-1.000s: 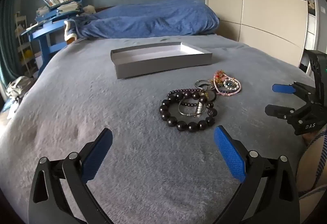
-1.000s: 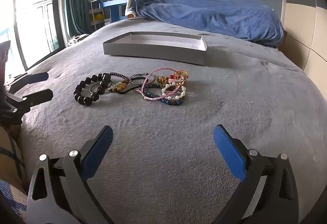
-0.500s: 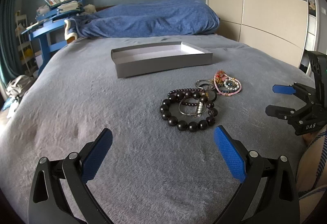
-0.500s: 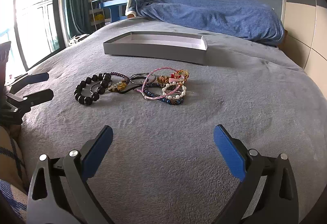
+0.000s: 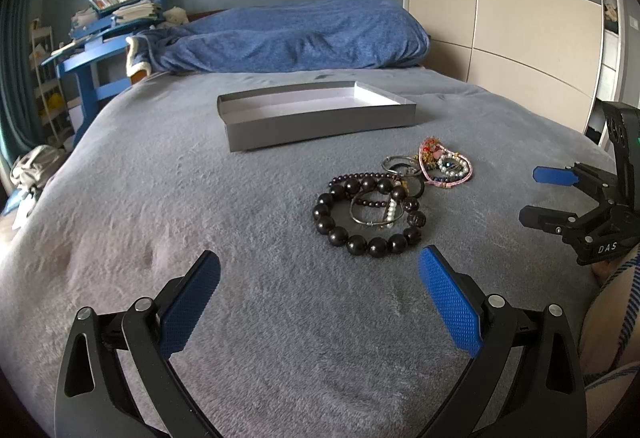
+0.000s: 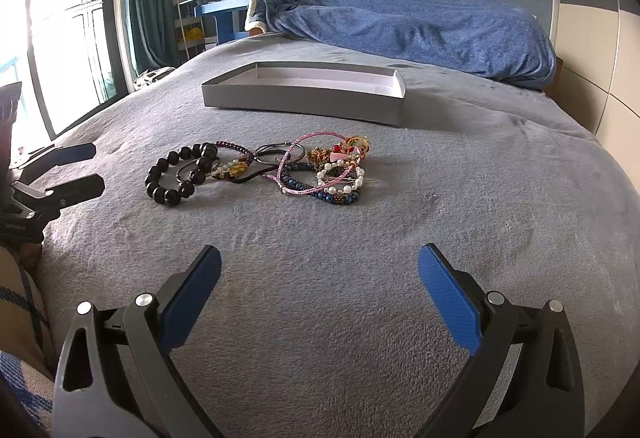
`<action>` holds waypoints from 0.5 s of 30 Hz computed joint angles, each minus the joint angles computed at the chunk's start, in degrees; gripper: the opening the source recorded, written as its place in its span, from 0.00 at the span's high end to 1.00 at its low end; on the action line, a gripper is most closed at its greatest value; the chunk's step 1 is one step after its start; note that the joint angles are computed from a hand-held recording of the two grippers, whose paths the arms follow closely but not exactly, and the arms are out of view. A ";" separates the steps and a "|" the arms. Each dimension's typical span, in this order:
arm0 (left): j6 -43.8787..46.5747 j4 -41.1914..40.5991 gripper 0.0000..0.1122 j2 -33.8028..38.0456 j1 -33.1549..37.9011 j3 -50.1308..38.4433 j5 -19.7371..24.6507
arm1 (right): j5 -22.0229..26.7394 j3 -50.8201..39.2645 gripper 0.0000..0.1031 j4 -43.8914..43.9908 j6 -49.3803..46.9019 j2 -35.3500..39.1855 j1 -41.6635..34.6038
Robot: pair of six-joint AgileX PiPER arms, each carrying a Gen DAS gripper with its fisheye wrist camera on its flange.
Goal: Organize jewelry
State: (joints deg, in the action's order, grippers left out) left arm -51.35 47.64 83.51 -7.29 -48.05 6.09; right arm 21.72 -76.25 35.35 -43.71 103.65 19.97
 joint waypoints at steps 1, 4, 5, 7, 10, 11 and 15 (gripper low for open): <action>-0.04 -0.01 0.12 -0.01 -0.03 0.01 0.00 | 0.07 0.08 0.05 0.02 -0.02 -0.09 0.00; 0.43 -0.54 0.12 -0.24 -0.10 0.16 -0.01 | 0.12 0.00 0.05 -0.04 0.01 -0.05 -0.03; 0.45 -0.55 0.12 -0.25 -0.05 0.20 -0.09 | 0.11 -0.01 0.05 0.01 -0.02 -0.03 -0.06; 0.50 -0.60 0.12 -0.24 0.02 0.22 -0.19 | 0.08 0.20 0.05 0.20 -0.23 -0.20 -0.10; 1.14 -1.25 0.12 -0.22 0.02 0.14 -0.10 | 0.10 0.40 0.05 0.40 -0.48 -0.37 -0.18; 1.14 -1.28 0.12 -0.24 -0.02 0.12 -0.04 | 0.11 0.43 0.05 0.44 -0.51 -0.40 -0.18; 0.28 -0.58 0.12 -0.21 -0.21 0.03 0.18 | 0.15 0.40 0.05 0.57 -0.64 -0.40 -0.28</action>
State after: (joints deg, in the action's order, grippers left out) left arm -51.07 47.06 83.31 -7.50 -48.02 6.27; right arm 21.87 -75.85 35.93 -44.35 103.25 19.69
